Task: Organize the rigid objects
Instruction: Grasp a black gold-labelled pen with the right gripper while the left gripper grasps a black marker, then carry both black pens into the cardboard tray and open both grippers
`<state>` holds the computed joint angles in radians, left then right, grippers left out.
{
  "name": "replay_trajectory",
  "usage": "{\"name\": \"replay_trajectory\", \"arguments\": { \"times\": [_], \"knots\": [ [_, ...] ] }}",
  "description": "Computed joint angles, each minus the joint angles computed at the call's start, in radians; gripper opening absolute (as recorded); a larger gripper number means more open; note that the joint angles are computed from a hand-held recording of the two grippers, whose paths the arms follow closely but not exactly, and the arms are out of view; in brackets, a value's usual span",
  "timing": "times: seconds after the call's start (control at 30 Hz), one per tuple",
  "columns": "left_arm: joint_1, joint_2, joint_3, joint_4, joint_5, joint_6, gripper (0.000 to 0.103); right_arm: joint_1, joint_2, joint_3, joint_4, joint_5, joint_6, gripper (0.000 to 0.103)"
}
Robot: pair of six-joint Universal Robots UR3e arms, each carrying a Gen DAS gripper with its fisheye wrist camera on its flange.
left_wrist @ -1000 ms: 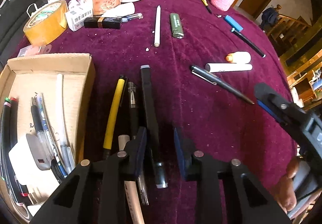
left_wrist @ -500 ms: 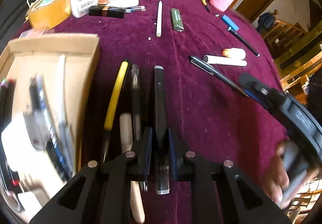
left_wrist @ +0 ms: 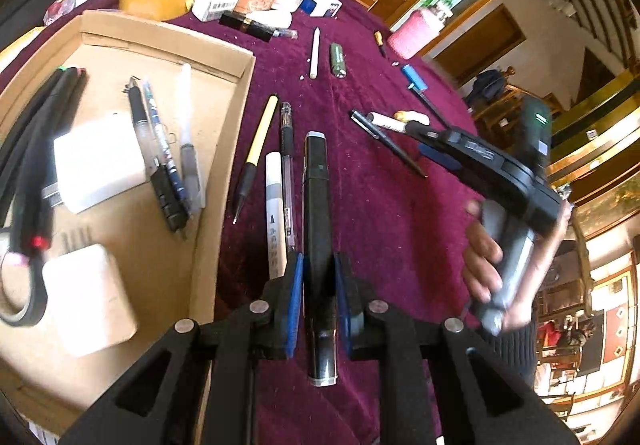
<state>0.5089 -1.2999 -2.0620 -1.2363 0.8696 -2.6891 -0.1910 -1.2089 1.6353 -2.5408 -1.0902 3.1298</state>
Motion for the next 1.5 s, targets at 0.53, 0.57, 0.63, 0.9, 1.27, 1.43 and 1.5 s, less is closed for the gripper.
{"name": "replay_trajectory", "arguments": {
  "times": [0.53,0.57,0.63,0.9,1.27,1.43,1.5],
  "knots": [
    [0.191,0.137,0.013,-0.323,-0.069,0.24,0.015,0.052,0.091,-0.067,0.075,-0.086,-0.265,0.036],
    [0.195,0.144,0.011,-0.33,-0.069,0.245,0.015,0.064,0.07,-0.03,0.054,-0.099,-0.276,0.032],
    [0.195,0.158,0.005,-0.333,-0.066,0.245,0.015,0.081,0.029,0.039,0.002,-0.122,-0.265,0.021],
    [0.149,0.184,-0.021,-0.276,-0.045,0.191,0.015,0.139,-0.08,0.2,-0.068,-0.161,-0.165,0.01],
    [0.258,0.261,0.01,-0.425,-0.058,0.282,0.015,0.126,-0.148,0.291,-0.112,0.033,-0.18,0.01],
    [0.488,0.247,0.129,-0.697,-0.069,0.486,0.015,0.086,-0.236,0.318,-0.053,0.2,-0.143,0.01],
    [0.55,0.249,0.148,-0.71,-0.068,0.513,0.015,0.088,-0.265,0.314,-0.031,0.239,-0.113,0.01]
  ]
}}
